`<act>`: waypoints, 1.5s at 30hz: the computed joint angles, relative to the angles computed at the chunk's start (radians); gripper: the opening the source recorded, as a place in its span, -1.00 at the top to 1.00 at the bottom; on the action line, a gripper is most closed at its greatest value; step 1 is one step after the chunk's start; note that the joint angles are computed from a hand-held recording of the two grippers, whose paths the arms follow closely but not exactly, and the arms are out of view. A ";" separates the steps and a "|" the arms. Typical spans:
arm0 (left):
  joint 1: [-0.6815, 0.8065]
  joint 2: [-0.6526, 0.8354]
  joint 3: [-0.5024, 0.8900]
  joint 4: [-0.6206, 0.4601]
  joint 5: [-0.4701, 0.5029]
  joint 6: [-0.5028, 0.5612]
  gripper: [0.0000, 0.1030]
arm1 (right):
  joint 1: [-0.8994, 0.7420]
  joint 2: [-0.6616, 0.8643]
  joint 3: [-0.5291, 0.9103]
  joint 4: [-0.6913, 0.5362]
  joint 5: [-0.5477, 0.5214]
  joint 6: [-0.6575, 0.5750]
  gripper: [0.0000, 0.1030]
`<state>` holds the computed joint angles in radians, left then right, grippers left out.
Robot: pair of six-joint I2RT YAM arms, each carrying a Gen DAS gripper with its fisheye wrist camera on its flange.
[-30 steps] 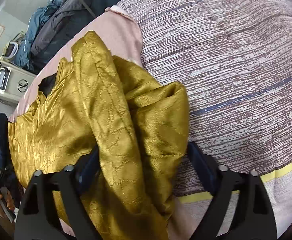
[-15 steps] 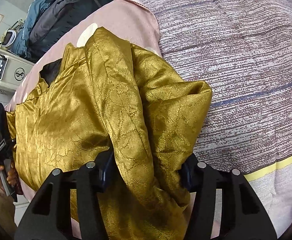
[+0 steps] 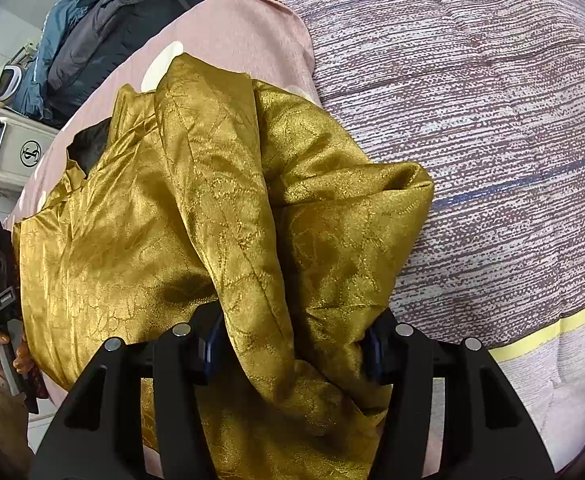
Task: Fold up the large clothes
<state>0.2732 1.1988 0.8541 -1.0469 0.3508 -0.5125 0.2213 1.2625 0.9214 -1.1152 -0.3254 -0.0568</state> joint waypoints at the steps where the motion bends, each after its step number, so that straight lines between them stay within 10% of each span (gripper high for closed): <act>1: -0.005 -0.005 -0.004 0.005 -0.006 -0.008 -0.89 | 0.015 0.000 -0.001 0.005 0.010 0.011 -0.06; 27: -0.327 -0.074 0.154 -0.168 -0.253 -0.230 0.33 | 0.452 -0.085 -0.023 0.062 0.279 0.242 0.36; 45: -0.416 -0.193 0.316 -0.329 -0.315 -0.338 0.50 | 0.357 -0.246 0.016 -0.047 0.218 0.184 0.65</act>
